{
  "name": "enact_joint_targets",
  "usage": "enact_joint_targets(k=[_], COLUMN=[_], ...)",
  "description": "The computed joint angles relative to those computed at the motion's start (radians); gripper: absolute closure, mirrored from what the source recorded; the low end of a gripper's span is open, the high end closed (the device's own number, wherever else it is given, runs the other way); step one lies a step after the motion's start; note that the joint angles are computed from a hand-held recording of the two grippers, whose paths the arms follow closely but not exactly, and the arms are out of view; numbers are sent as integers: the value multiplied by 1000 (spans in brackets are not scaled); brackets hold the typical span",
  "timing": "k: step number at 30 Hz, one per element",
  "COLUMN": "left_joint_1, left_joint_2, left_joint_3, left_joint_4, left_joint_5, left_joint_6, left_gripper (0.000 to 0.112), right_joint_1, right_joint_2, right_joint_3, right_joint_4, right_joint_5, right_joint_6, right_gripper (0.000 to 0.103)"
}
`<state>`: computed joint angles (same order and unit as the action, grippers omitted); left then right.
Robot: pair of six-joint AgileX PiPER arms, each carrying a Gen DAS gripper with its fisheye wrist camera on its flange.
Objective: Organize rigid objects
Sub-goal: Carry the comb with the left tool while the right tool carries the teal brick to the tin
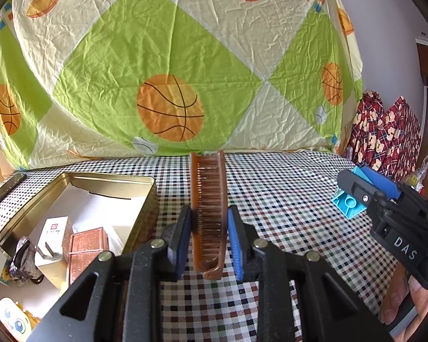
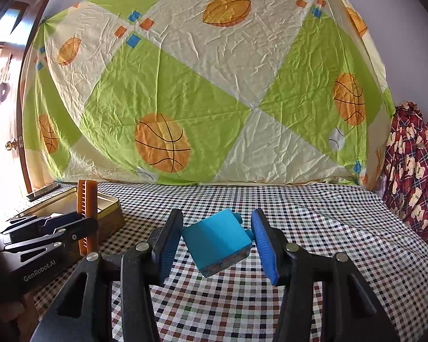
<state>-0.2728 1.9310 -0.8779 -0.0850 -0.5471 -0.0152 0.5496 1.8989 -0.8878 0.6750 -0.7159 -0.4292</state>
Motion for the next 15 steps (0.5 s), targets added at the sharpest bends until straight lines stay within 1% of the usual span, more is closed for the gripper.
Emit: enact_joint_targets(k=[15], left_joint_1=[25], left_joint_2=[-46], left_joint_3=[94], left_joint_4=[13], left_joint_5=[-84], left_joint_6=[-5], left_gripper=[88], right_joint_1=[27], right_joint_2=[3], right_joint_3=[2], right_joint_4=[-5], right_joint_5=[-2], right_joint_6=[2], right_gripper=[51])
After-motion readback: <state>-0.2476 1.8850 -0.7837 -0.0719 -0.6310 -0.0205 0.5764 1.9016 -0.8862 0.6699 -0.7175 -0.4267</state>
